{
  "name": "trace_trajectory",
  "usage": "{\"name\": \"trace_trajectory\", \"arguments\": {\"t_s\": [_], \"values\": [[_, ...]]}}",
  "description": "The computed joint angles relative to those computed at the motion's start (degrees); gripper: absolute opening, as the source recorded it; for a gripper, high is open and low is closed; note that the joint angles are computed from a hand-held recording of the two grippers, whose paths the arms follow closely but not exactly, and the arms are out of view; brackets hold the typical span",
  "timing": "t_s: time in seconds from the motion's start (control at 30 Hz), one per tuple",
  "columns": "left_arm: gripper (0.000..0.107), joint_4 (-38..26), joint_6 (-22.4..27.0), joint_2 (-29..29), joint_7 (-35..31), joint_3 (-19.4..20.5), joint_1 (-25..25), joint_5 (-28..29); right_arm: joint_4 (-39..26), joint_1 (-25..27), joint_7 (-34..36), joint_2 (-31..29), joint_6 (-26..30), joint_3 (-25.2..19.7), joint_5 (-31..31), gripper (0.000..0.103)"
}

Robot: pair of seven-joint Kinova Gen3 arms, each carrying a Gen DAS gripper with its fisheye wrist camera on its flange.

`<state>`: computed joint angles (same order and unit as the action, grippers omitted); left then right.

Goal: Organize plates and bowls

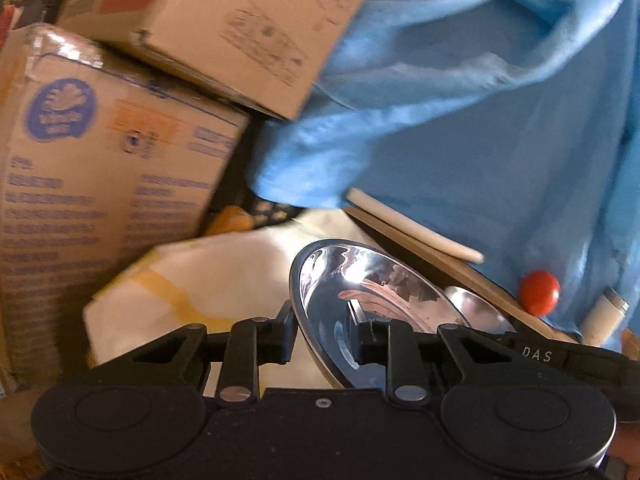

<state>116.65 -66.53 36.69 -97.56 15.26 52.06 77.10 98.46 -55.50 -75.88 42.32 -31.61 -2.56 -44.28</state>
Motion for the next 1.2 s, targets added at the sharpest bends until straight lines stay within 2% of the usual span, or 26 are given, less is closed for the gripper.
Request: {"name": "trace_trajectory", "arguments": {"t_s": [0.33,0.5,0.8,1.2], "values": [[0.029,-4.52,6.15,2.64,-5.54,0.86,0.42,-3.06,11.51,-2.10,-2.40,-3.18,-13.00,-3.00,-7.77,0.012],[0.029,-7.44,8.48,3.88,-10.96,0.85,0.87,-1.27,14.37,-3.20,-1.70,-2.56,-18.68,-4.67,-11.99,0.012],[0.029,-11.70,6.55,5.42,-20.96,2.76,0.85,4.23,12.98,-5.06,6.32,-0.40,-24.26,-7.04,-19.06,0.013],[0.033,-12.50,7.05,5.55,-23.81,4.07,-0.33,5.03,11.04,-5.03,13.42,0.97,-27.42,-9.79,-23.42,0.018]]}}
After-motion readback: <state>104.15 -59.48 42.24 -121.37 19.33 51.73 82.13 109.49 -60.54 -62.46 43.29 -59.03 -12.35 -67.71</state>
